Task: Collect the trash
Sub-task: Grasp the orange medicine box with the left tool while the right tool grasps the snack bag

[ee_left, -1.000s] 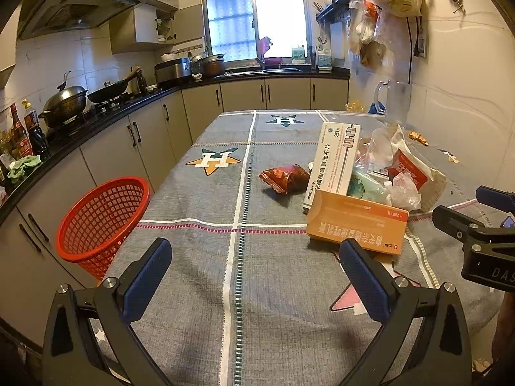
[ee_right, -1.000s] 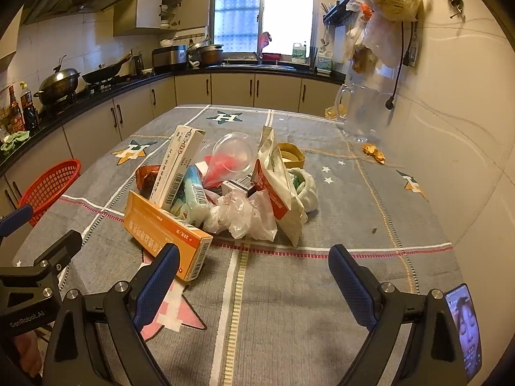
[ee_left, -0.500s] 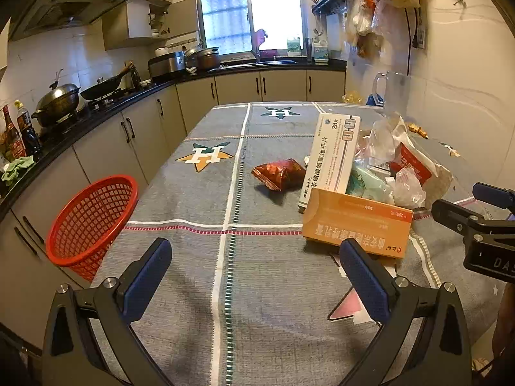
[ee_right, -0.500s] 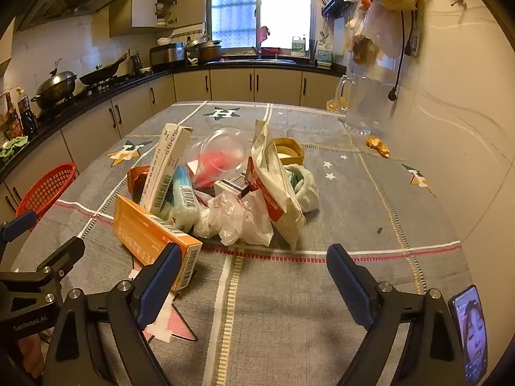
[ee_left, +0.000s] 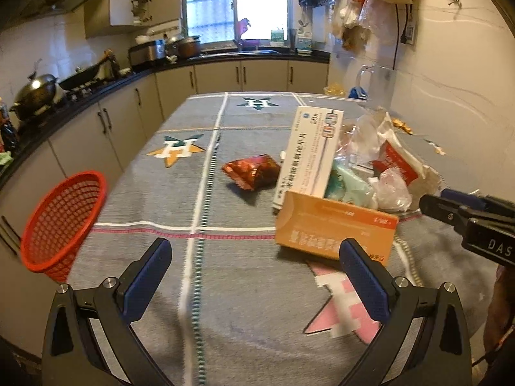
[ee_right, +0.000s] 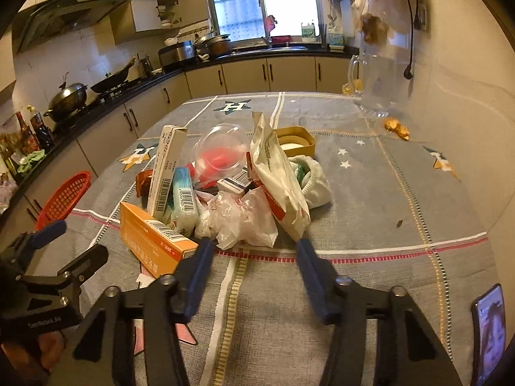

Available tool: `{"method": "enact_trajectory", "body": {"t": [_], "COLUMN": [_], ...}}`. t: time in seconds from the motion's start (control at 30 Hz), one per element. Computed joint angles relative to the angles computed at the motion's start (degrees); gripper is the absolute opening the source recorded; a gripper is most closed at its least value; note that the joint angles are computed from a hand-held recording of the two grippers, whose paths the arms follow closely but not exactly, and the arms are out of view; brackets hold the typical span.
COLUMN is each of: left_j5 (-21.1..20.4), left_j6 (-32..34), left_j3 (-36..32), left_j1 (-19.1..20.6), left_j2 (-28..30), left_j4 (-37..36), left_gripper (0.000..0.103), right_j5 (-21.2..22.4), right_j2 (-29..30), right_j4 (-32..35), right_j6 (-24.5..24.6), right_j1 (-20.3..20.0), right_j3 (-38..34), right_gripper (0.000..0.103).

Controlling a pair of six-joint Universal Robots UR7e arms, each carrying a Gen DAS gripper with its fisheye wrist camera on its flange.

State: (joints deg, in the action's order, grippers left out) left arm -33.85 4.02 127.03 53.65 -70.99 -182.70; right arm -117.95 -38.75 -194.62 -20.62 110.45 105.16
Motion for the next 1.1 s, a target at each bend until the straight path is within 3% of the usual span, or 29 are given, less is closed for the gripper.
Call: {"method": "enact_trajectory", "body": {"t": [0.27,0.4,0.47,0.63,0.97,1.1], "left_j5": [-7.6,-8.8,-12.1,-13.2,-11.6,-13.1], "left_j6": [-1.0,6.2,9.1,9.8,15.3,11.3], "left_j3": [-4.7,-7.5,-9.4,-12.1,-6.1,-6.9], "left_j1": [2.3,2.1,2.9,4.2,2.5,3.3], "left_j2": [0.8,3.6,4.3,5.4,3.1,2.1], "left_j4": [5.7,2.0,4.0,12.9,12.9,14.7], "left_gripper": [0.103,0.103,0.103,0.103,0.103,0.103], "right_j5": [1.0,1.4,1.6,1.6,0.7,-1.0], "right_j2": [-1.5,-2.1,-2.6,-3.1,-0.1,2.2], "right_j4": [0.0,0.2,0.3,0.8,3.9,5.8], "right_j6": [1.1,1.8,2.6,3.2,-1.0,-1.5], "right_j1": [-1.3,-1.9,-2.1,-2.6,-1.8,-2.2], "right_j3": [0.6,0.7,0.8,0.7,-4.5,-8.1], "right_gripper": [0.056,0.056,0.056,0.056,0.055,0.054]}}
